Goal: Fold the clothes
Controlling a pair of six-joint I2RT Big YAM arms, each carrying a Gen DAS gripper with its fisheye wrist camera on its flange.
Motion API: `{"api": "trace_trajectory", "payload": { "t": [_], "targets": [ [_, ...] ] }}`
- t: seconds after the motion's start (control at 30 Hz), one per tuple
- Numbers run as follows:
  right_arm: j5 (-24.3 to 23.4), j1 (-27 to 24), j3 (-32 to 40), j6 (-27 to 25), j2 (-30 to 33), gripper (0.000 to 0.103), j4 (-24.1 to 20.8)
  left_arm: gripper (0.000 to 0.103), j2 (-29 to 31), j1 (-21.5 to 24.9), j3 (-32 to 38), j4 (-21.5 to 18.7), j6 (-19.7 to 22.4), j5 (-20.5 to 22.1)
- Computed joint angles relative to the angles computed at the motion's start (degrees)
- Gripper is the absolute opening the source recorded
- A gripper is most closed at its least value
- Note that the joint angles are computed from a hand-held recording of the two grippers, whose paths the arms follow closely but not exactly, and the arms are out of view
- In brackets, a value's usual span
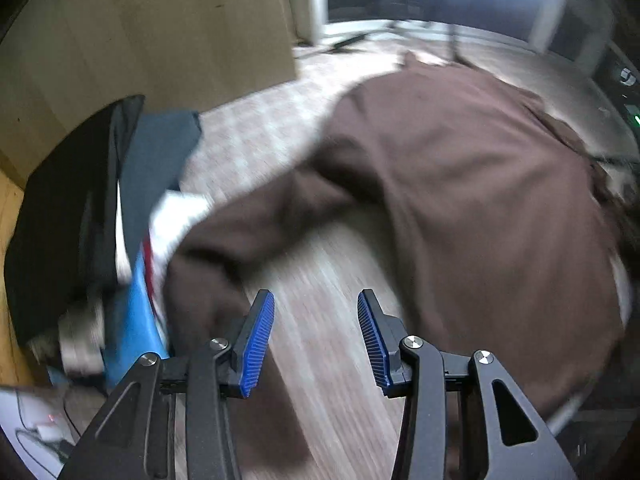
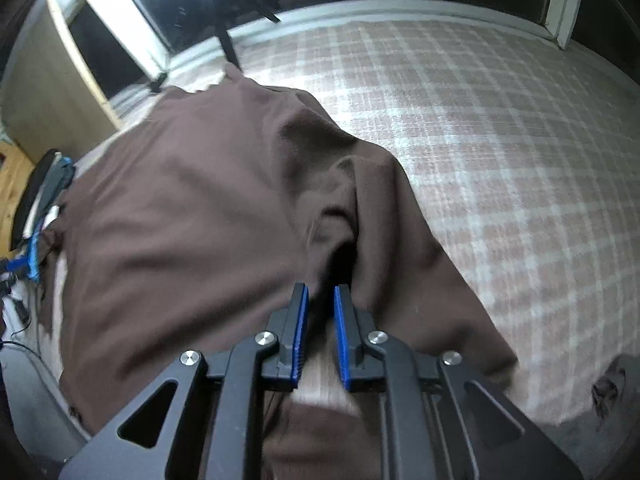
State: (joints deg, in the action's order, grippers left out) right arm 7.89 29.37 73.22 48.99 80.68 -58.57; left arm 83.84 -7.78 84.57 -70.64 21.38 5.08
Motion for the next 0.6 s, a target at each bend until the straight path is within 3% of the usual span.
{"api": "trace_trajectory", "payload": {
  "t": [0.1, 0.2, 0.27, 0.3, 0.37, 0.5, 0.6],
  "targets": [
    [3.19, 3.07, -2.30, 4.58, -6.75, 0.014, -2.63, 0.042, -8.45, 2.06, -5.54, -3.11, 0.34, -1.26],
    [7.66, 6.68, -4.24, 11.52, -14.81, 0.014, -7.41, 0.042, -16.00, 7.28, -8.68, -7.39, 0.17, -4.71],
    [10.68, 9.96, -5.30, 16.36, -19.83, 0.017, -11.36, 0.042, -19.72, 10.19, -10.61, -11.10, -0.94, -4.05],
    [9.78, 11.70, -5.65, 17.36, -20.81, 0.021, -12.85, 0.042, -21.20, 10.88, -11.80, -12.68, -1.49, -3.34],
    [6.36, 15.15, -6.43, 18.63, -19.93, 0.030, -13.24, 0.042, -23.46, 6.81, -16.02, -13.05, -2.57, -1.91],
    [1.53, 23.70, -7.77, 19.83, -13.98, 0.030, -8.47, 0.043, -26.25, -4.19, -23.91, -10.54, -4.51, 0.23],
    [0.56, 29.29, -8.48, 22.49, -10.29, 0.030, -4.68, 0.046, -27.70, -10.15, -28.01, -7.45, -3.71, -3.58]
  ]
}}
